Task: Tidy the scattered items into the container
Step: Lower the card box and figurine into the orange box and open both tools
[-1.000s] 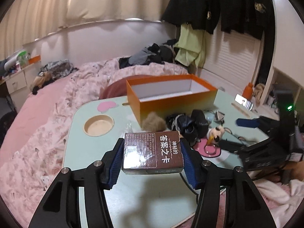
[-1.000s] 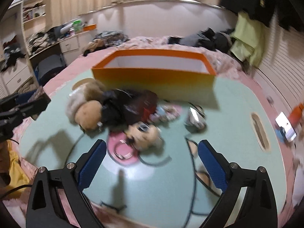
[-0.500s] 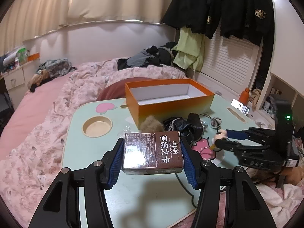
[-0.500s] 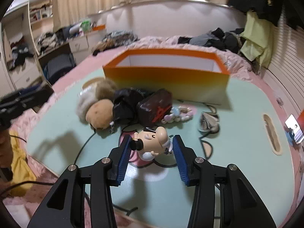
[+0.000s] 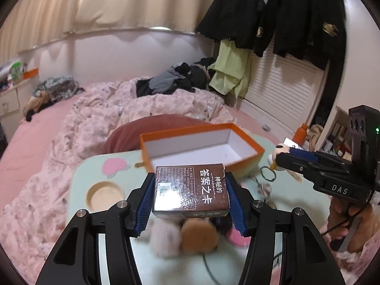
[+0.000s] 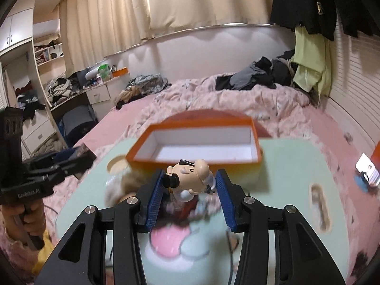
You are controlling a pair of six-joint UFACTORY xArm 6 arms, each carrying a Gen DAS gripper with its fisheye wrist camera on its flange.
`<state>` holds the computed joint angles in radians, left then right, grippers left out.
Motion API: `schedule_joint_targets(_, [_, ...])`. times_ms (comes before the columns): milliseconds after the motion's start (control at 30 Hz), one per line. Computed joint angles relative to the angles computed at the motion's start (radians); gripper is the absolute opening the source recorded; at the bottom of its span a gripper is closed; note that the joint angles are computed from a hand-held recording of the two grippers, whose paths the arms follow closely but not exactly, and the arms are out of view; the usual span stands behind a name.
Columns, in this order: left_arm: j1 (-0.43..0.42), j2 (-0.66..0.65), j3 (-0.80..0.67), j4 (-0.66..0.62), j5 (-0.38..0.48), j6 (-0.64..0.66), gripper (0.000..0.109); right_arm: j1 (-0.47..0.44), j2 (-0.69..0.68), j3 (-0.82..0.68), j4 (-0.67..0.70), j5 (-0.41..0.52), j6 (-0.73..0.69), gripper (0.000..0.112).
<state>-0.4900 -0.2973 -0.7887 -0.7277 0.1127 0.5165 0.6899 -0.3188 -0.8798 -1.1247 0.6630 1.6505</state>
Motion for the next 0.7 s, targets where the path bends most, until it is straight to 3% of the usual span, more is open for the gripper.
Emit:
schedule_joint_targets(67, [0.020,0.080,-0.092,-0.023,0.062,0.003,0.056,-0.045,0.037,-0.043,0.019,-0.027,-0.045,0.046])
schedule_joint_targets(233, [0.058,0.264,-0.273,0.095,0.172,-0.146,0.056,-0.149,0.127,-0.113,0.141,-0.115,-0.174,0.046])
schedule_joint_targets(367, [0.066,0.346,-0.354,0.086,0.232,-0.166,0.056,-0.185,0.180,-0.139,0.230,-0.134,-0.254,0.046])
schedule_joint_targets(567, [0.065,0.385,-0.377,0.117,0.250,-0.190,0.076,-0.218,0.179,-0.114,0.309,-0.156,-0.254,0.046])
schedule_joint_targets(700, [0.071,0.390,-0.377,0.174,0.237,-0.213,0.077,-0.230,0.135,-0.074,0.269,-0.173,-0.183,0.062])
